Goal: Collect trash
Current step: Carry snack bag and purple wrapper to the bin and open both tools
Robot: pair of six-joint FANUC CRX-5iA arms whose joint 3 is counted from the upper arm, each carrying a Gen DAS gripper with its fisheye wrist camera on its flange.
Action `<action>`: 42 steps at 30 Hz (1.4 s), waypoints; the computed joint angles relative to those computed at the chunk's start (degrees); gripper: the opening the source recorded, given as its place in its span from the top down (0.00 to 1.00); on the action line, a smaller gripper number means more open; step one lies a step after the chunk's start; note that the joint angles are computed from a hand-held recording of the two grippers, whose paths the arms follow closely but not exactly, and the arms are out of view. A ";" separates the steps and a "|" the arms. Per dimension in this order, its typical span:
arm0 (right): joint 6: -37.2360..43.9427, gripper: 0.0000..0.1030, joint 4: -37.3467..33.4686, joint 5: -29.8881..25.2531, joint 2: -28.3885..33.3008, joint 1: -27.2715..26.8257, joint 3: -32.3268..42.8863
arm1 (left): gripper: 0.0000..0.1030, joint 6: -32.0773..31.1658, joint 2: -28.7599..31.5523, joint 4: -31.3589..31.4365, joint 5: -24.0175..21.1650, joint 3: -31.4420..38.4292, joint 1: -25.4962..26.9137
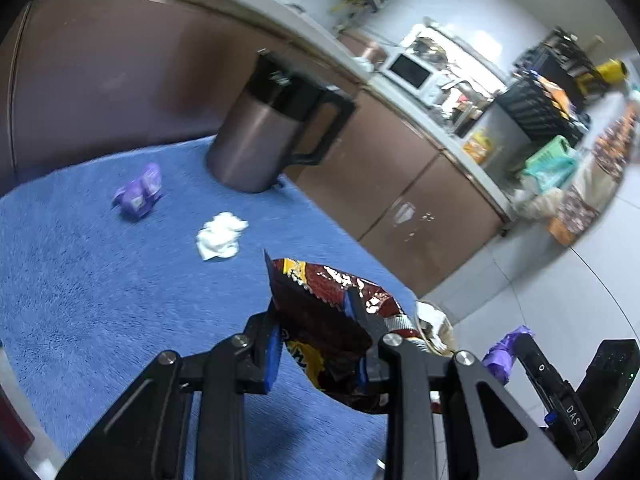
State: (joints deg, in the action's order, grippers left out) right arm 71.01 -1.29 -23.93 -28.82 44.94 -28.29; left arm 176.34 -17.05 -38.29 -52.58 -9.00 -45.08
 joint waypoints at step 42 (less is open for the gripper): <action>-19.99 0.56 18.08 -0.19 6.91 -34.53 -18.08 | 0.54 -57.07 64.16 34.25 -8.23 60.44 -4.12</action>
State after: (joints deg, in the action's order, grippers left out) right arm 51.01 16.79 -24.12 -21.91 10.42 -46.38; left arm 119.27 47.11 -4.04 -60.80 51.44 -49.20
